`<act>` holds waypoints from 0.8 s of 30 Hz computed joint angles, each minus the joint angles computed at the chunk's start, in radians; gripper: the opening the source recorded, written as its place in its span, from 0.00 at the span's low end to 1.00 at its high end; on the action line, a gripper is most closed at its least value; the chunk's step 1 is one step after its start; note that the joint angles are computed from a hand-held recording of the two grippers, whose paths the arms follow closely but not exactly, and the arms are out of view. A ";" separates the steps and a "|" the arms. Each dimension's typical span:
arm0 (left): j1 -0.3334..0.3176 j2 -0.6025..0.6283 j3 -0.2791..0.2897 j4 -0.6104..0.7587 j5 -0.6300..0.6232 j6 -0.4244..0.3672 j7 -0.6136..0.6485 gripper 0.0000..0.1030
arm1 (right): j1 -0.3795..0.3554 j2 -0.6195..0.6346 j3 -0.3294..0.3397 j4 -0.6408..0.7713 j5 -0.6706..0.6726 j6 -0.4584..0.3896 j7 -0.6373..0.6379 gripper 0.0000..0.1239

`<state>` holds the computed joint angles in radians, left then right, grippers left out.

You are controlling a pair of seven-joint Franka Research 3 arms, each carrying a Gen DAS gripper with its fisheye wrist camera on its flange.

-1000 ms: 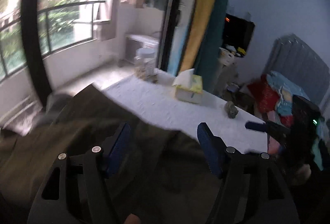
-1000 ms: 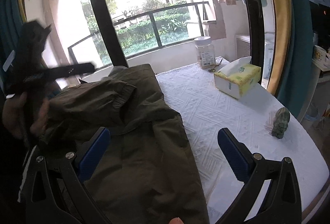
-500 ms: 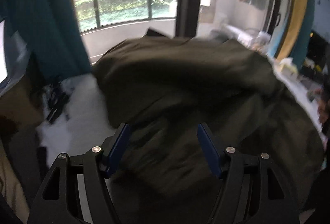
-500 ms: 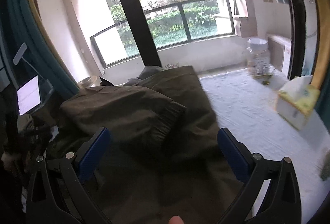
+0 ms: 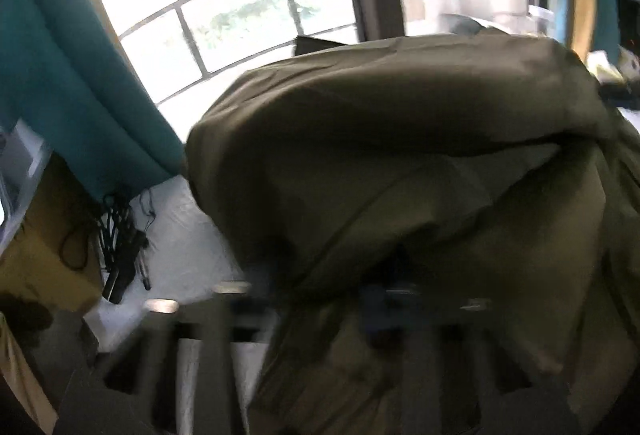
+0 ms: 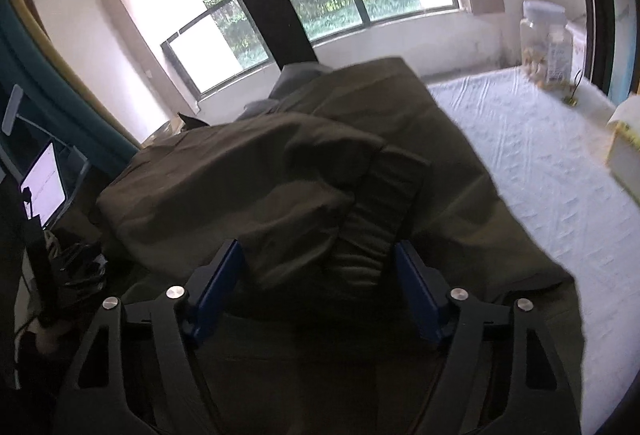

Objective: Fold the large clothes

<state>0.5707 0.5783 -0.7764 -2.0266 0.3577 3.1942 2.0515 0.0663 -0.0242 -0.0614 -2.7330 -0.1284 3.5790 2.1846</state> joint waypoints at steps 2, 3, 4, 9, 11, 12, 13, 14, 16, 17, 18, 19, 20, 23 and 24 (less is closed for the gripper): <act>0.102 0.043 -0.099 0.006 -0.021 0.005 -0.001 0.10 | -0.004 0.012 -0.004 0.016 -0.034 -0.010 0.014 0.41; 0.116 0.037 -0.103 -0.002 -0.019 0.040 -0.014 0.08 | -0.011 0.016 -0.009 0.018 -0.078 0.003 0.040 0.34; 0.103 0.010 -0.075 -0.015 -0.015 0.090 -0.039 0.07 | -0.020 0.020 -0.014 0.016 -0.125 0.038 0.069 0.29; 0.255 -0.020 -0.157 -0.077 0.061 0.195 -0.124 0.07 | 0.003 -0.011 0.028 0.006 -0.042 0.092 -0.071 0.25; 0.298 -0.021 -0.175 -0.098 0.093 0.218 -0.158 0.06 | 0.028 -0.033 0.050 0.003 0.046 0.088 -0.162 0.24; 0.346 -0.020 -0.210 -0.120 0.123 0.214 -0.178 0.06 | 0.043 -0.050 0.070 -0.003 0.120 0.087 -0.225 0.24; 0.401 -0.004 -0.257 -0.131 0.163 0.199 -0.192 0.06 | 0.054 -0.058 0.077 -0.005 0.166 0.087 -0.263 0.24; 0.458 -0.002 -0.299 -0.160 0.202 0.210 -0.205 0.06 | 0.065 -0.070 0.088 -0.009 0.223 0.088 -0.311 0.24; 0.522 -0.020 -0.340 -0.206 0.262 0.238 -0.226 0.06 | 0.083 -0.105 0.097 -0.027 0.301 0.094 -0.374 0.24; 0.549 -0.031 -0.353 -0.226 0.289 0.253 -0.237 0.06 | 0.092 -0.121 0.092 -0.039 0.318 0.101 -0.386 0.24; 0.573 -0.048 -0.362 -0.248 0.314 0.272 -0.247 0.06 | 0.099 -0.142 0.091 -0.052 0.338 0.106 -0.398 0.24; 0.596 -0.062 -0.370 -0.268 0.341 0.285 -0.257 0.06 | 0.105 -0.158 0.088 -0.063 0.351 0.108 -0.407 0.24; 0.633 -0.071 -0.392 -0.289 0.380 0.292 -0.269 0.06 | 0.112 -0.178 0.084 -0.077 0.361 0.112 -0.413 0.24; 0.679 -0.103 -0.408 -0.325 0.454 0.302 -0.302 0.06 | 0.122 -0.238 0.101 -0.118 0.425 0.103 -0.449 0.24; 0.683 -0.114 -0.404 -0.335 0.470 0.303 -0.313 0.06 | 0.122 -0.254 0.117 -0.132 0.457 0.094 -0.469 0.24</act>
<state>1.2532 0.4642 -1.1805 -2.3612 0.8274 3.4975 1.7387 0.1886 -0.2778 0.0552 -2.8653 0.3288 3.6731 1.7160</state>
